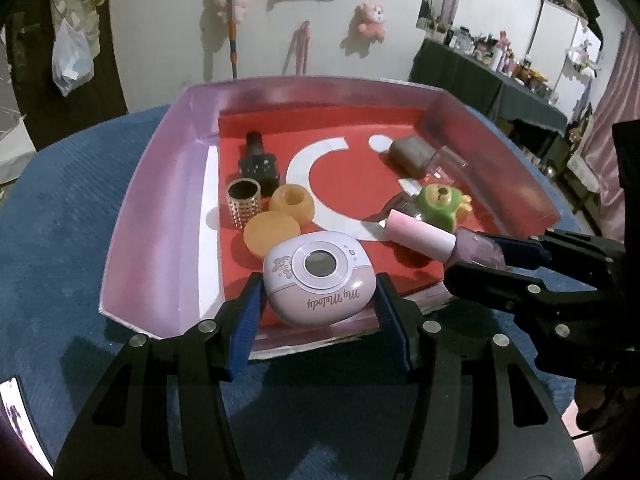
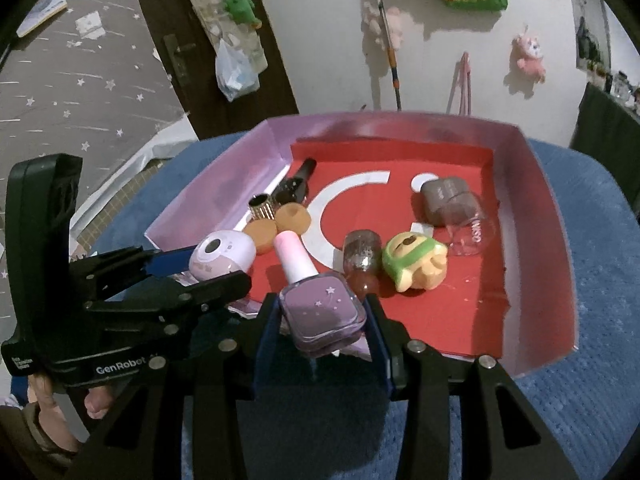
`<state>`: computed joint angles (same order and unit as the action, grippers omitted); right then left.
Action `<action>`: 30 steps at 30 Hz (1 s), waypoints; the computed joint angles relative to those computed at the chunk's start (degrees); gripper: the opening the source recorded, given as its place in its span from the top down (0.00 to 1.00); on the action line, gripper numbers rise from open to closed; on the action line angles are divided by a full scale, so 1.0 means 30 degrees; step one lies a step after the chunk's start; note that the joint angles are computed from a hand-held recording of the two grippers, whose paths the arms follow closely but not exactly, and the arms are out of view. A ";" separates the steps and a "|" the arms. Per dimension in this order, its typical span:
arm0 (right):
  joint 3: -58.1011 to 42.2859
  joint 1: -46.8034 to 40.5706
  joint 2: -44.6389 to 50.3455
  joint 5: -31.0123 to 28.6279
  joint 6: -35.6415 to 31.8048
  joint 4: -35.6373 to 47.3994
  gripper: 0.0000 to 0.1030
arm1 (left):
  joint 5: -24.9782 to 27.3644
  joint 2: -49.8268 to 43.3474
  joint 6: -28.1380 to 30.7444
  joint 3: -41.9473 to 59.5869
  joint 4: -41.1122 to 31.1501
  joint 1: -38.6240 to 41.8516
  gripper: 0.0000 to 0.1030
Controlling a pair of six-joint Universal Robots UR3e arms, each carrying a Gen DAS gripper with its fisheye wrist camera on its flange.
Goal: Organize rigid objects
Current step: 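Carry pink case with left tool while right tool carries nail polish into box, then lower and open left gripper on pink case while right gripper releases nail polish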
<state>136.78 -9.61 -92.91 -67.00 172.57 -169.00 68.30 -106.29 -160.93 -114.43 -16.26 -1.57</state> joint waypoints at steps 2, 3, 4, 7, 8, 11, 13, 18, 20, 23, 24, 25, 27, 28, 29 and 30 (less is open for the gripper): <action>-0.0568 0.0146 0.0630 -0.0048 0.0013 0.0411 0.57 | 0.0169 -0.0329 0.0062 0.0291 -0.0187 -0.0015 0.49; -0.0708 0.0215 0.0794 -0.0097 0.0066 0.0506 0.57 | 0.0243 -0.0527 0.0082 0.0486 -0.0319 -0.0027 0.49; -0.0915 0.0246 0.1007 -0.0115 0.0108 0.0674 0.57 | 0.0249 -0.0685 0.0097 0.0627 -0.0427 -0.0020 0.49; -0.1517 0.0129 0.1674 0.0207 0.0247 0.1437 0.57 | 0.0133 -0.0966 0.0094 0.0962 -0.0835 0.0025 0.49; -0.1721 0.0080 0.1896 0.0349 0.0261 0.1811 0.57 | 0.0160 -0.1046 0.0091 0.1063 -0.0901 0.0006 0.49; -0.1911 0.0105 0.2351 0.0214 0.0527 0.1713 0.57 | 0.0296 -0.1406 0.0022 0.1373 -0.0989 -0.0095 0.49; -0.1966 0.0312 0.2567 -0.0371 0.0687 0.1292 0.57 | 0.0304 -0.1499 -0.0042 0.1461 -0.0963 -0.0106 0.49; -0.2068 0.0444 0.3040 -0.1373 0.0945 0.0539 0.57 | 0.0197 -0.1694 -0.0270 0.1826 -0.1119 -0.0088 0.49; -0.1997 0.0710 0.3336 -0.2199 0.1211 -0.0258 0.57 | 0.0193 -0.1806 -0.0379 0.1986 -0.1138 -0.0092 0.49; -0.1856 0.0680 0.3436 -0.2517 0.1310 -0.0758 0.57 | 0.0041 -0.1880 -0.0422 0.1989 -0.1023 -0.0014 0.49; -0.1839 0.0646 0.3408 -0.2500 0.1285 -0.0734 0.57 | -0.0047 -0.1909 -0.0398 0.1993 -0.1048 0.0021 0.49; -0.1899 0.0676 0.3498 -0.2550 0.1245 -0.0785 0.57 | -0.0144 -0.1926 -0.0368 0.2021 -0.1135 0.0073 0.49; -0.1913 0.0628 0.3525 -0.2550 0.1181 -0.0778 0.57 | -0.0271 -0.1942 -0.0312 0.2026 -0.1187 0.0145 0.49; -0.1944 0.0662 0.3536 -0.2550 0.1231 -0.0762 0.57 | -0.0261 -0.1958 -0.0310 0.2038 -0.1171 0.0141 0.49; -0.1914 0.0607 0.3515 -0.2477 0.1241 -0.0749 0.57 | -0.0261 -0.1958 -0.0310 0.2038 -0.1171 0.0141 0.49; -0.1897 0.0576 0.3501 -0.2433 0.1241 -0.0742 0.57 | -0.0296 -0.1970 -0.0274 0.2034 -0.1164 0.0160 0.49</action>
<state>131.09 -7.89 -82.41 -74.30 176.30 -171.23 67.41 -112.20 -161.76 -108.33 -19.75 -1.09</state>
